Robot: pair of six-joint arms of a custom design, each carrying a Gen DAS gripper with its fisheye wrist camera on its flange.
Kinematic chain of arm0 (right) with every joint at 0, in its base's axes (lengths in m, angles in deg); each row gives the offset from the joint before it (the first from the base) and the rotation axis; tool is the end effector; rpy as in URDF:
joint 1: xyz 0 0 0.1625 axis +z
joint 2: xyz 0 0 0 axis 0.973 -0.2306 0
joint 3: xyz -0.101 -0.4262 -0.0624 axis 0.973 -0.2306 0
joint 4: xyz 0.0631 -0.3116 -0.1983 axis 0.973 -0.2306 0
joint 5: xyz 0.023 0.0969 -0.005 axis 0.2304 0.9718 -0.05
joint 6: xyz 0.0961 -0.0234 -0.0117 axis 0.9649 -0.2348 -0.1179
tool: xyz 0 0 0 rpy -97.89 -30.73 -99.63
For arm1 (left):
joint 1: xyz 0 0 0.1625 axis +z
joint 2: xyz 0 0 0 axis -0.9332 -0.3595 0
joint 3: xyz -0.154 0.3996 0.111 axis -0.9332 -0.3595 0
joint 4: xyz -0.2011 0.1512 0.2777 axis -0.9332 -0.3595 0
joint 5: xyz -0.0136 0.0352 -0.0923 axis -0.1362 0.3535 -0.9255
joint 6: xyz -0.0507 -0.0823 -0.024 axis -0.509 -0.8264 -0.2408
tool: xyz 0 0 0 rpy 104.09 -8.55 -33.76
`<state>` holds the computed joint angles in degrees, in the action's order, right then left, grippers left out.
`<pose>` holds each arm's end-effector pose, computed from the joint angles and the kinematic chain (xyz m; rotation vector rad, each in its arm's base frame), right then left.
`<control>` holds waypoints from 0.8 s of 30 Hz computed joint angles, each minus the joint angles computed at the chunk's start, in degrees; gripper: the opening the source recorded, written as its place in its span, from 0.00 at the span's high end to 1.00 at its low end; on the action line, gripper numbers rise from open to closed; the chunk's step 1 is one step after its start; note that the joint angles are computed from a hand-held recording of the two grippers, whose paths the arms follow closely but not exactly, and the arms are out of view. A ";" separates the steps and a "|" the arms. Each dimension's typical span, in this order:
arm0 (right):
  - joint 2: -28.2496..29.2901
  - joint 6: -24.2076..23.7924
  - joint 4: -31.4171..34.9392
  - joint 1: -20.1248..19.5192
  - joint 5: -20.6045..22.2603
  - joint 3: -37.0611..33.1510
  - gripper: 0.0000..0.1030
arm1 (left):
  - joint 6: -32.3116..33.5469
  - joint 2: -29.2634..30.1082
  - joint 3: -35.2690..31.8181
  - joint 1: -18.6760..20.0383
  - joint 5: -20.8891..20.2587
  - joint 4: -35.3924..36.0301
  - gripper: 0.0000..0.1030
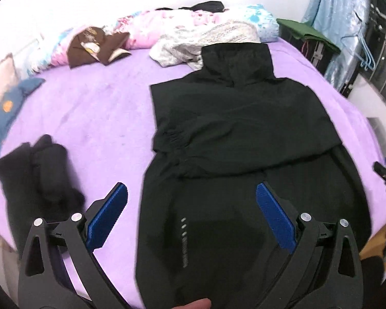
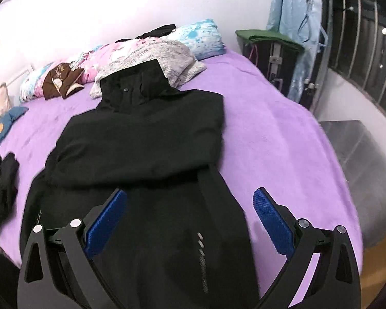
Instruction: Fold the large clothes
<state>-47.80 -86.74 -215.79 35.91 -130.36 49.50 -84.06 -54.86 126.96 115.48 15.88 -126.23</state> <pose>0.3611 -0.6649 0.2320 0.7539 -2.3280 0.7990 -0.2310 -0.5706 0.3967 -0.0969 2.0848 -0.8945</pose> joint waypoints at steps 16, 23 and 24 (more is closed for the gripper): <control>-10.80 3.58 -5.77 -3.05 -0.40 20.21 0.06 | 0.01 -11.02 21.19 -0.22 -15.46 -20.70 0.06; -12.21 3.51 -5.58 -4.18 0.64 22.88 0.06 | -2.29 -13.63 25.71 -0.70 -16.00 -23.70 0.06; -12.15 3.56 -5.62 -4.17 0.60 22.94 0.06 | -3.01 -14.09 26.52 -1.02 -15.29 -23.57 0.06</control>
